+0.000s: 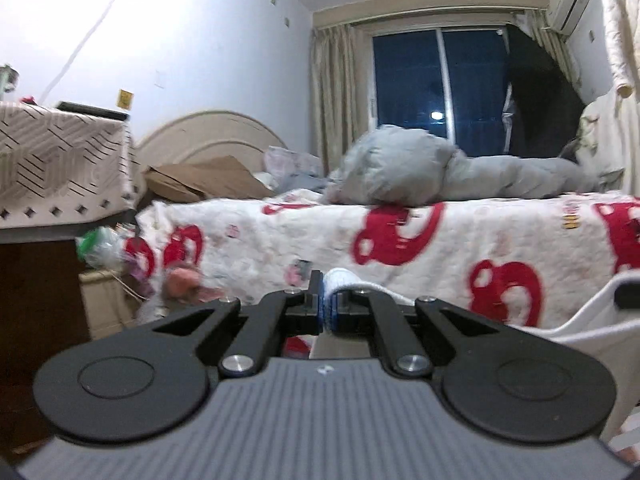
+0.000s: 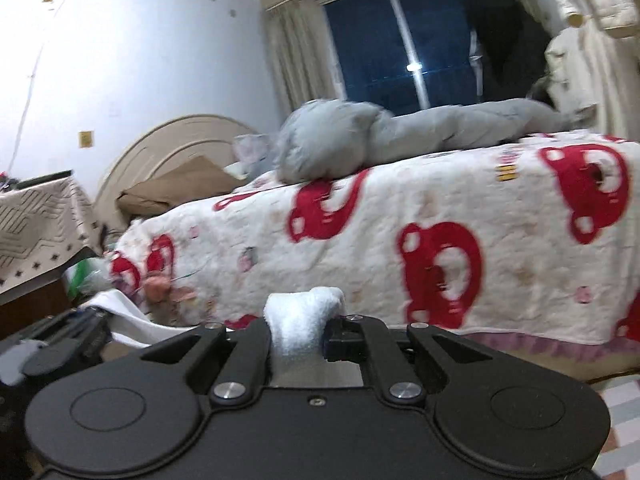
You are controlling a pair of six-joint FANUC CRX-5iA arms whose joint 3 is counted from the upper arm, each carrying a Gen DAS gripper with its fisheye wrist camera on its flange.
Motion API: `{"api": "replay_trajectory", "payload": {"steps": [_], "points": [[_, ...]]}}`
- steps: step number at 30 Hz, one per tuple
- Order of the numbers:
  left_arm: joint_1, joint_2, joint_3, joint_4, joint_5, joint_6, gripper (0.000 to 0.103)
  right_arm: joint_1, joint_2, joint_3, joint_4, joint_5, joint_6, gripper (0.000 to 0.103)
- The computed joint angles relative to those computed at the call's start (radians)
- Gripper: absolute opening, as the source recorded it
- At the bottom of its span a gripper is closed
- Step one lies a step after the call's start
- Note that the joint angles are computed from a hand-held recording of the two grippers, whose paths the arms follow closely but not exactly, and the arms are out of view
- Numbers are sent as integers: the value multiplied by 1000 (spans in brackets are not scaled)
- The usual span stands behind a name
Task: Fold clothes
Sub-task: 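Lift the shirt high with both grippers, shaking it out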
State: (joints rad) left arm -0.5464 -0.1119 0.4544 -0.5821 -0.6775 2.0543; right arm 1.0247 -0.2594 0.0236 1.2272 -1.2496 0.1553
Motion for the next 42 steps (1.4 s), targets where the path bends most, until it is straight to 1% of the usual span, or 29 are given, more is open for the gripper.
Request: {"api": "replay_trajectory", "payload": {"steps": [2,4,5,7,10,11,12,13,17,20,22,23,25,26,27,28,29,31,32,33,35,36,38,39,40,41,42], "points": [[-42,28,28,-27,-18,10,4,0,-48,-38,-22,-18,-37,6],[-105,71,74,-100,-49,30,4,-8,-97,-84,-43,-24,-73,6],[-134,101,108,-122,-81,34,4,-14,-116,-102,-54,-26,-70,6],[-173,174,187,-105,-164,25,3,-41,-132,-115,-100,-33,-11,6],[-174,263,255,41,-242,-1,3,-148,-134,-140,-196,-5,45,6],[-172,286,268,88,-260,-4,3,-186,-143,-164,-223,15,45,6],[-166,289,249,135,-257,-9,3,-229,-160,-200,-253,52,42,6],[-160,286,222,174,-244,-25,3,-265,-180,-242,-272,84,25,6],[-145,280,134,268,-184,-83,3,-375,-269,-391,-338,193,-22,6],[-145,292,94,336,-130,-148,3,-456,-343,-513,-311,312,-53,7],[-148,302,71,382,-98,-197,3,-499,-375,-579,-298,356,-77,10],[-151,312,62,417,-89,-232,3,-522,-388,-610,-294,377,-87,16],[-134,326,17,571,-64,-339,3,-567,-407,-661,-301,407,-119,21],[-123,338,3,653,-71,-390,3,-586,-409,-675,-320,408,-146,31],[-112,356,4,722,-108,-427,3,-608,-410,-682,-353,417,-168,43],[-102,374,19,759,-164,-440,3,-641,-416,-696,-393,456,-203,45],[-87,391,27,800,-210,-457,3,-677,-430,-725,-410,518,-250,45],[-50,390,-43,926,-202,-529,3,-747,-445,-801,-384,667,-361,49],[-34,379,-97,982,-178,-565,3,-768,-446,-829,-378,717,-398,50],[-23,369,-137,1002,-166,-573,3,-762,-441,-833,-417,716,-393,50],[-4,353,-212,1034,-144,-588,3,-708,-422,-791,-537,614,-288,50],[-1,354,-234,1021,-136,-584,3,-686,-410,-767,-590,561,-236,50],[0,365,-261,980,-127,-566,3,-652,-409,-743,-633,497,-128,50],[3,369,-279,979,-123,-575,3,-642,-415,-737,-652,481,-73,52],[6,373,-297,978,-119,-584,3,-642,-429,-730,-701,479,-5,52],[10,374,-318,983,-114,-598,3,-648,-444,-719,-770,479,72,52],[18,368,-347,1004,-105,-621,3,-676,-451,-699,-874,496,165,52]]}}
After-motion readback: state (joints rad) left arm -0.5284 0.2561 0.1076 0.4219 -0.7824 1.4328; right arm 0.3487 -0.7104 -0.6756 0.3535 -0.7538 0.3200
